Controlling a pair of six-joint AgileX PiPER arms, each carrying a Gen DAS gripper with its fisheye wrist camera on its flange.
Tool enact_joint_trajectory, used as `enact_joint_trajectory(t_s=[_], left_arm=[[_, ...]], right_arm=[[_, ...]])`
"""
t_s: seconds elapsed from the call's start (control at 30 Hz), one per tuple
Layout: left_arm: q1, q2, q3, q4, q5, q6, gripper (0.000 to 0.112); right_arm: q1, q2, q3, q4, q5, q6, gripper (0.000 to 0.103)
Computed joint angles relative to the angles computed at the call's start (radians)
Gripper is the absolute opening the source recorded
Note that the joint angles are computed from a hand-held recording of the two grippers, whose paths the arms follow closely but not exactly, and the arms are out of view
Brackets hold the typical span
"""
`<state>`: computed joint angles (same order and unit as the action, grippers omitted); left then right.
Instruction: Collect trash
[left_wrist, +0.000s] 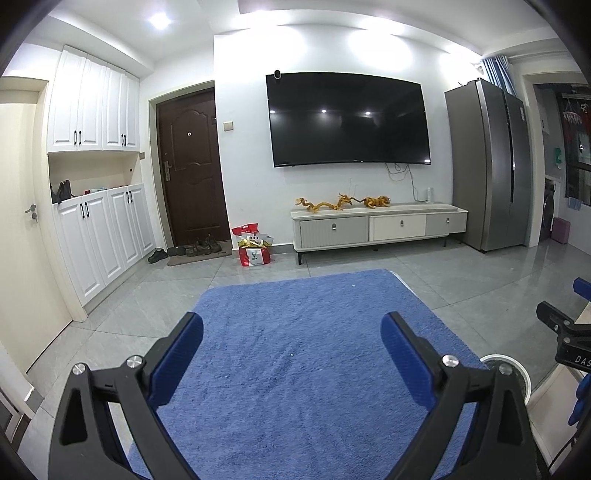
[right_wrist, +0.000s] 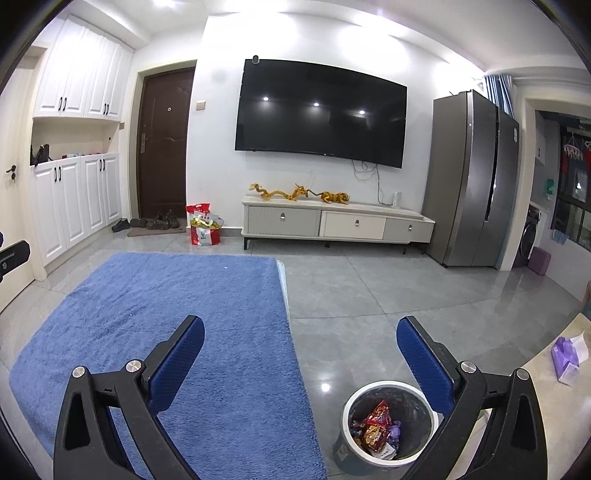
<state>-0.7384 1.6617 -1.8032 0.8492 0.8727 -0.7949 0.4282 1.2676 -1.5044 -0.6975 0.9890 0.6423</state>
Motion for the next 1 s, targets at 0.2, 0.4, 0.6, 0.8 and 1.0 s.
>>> enact_joint_trajectory(t_s=[0.2,0.4,0.6,0.8,1.0], left_arm=[[0.001,-0.01,0.02,0.017,-0.003,-0.033,0.097],[0.006,-0.008,0.013,0.024,0.014,-0.046,0.097],[0.007,-0.005,0.01,0.026,0.026,-0.052,0.097],[0.015,-0.005,0.013,0.017,0.02,-0.045,0.097],[0.022,0.001,0.007,-0.007,0.024,-0.029,0.097]], right_arm=[[0.006,-0.005,0.01,-0.011,-0.007,0.018,0.102],[0.014,-0.015,0.029,-0.034,-0.009,0.049,0.102],[0.018,-0.009,0.022,-0.042,-0.001,0.057,0.102],[0.015,-0.01,0.022,-0.042,0.002,0.058,0.102],[0.017,-0.01,0.026,-0.043,0.006,0.062,0.102]])
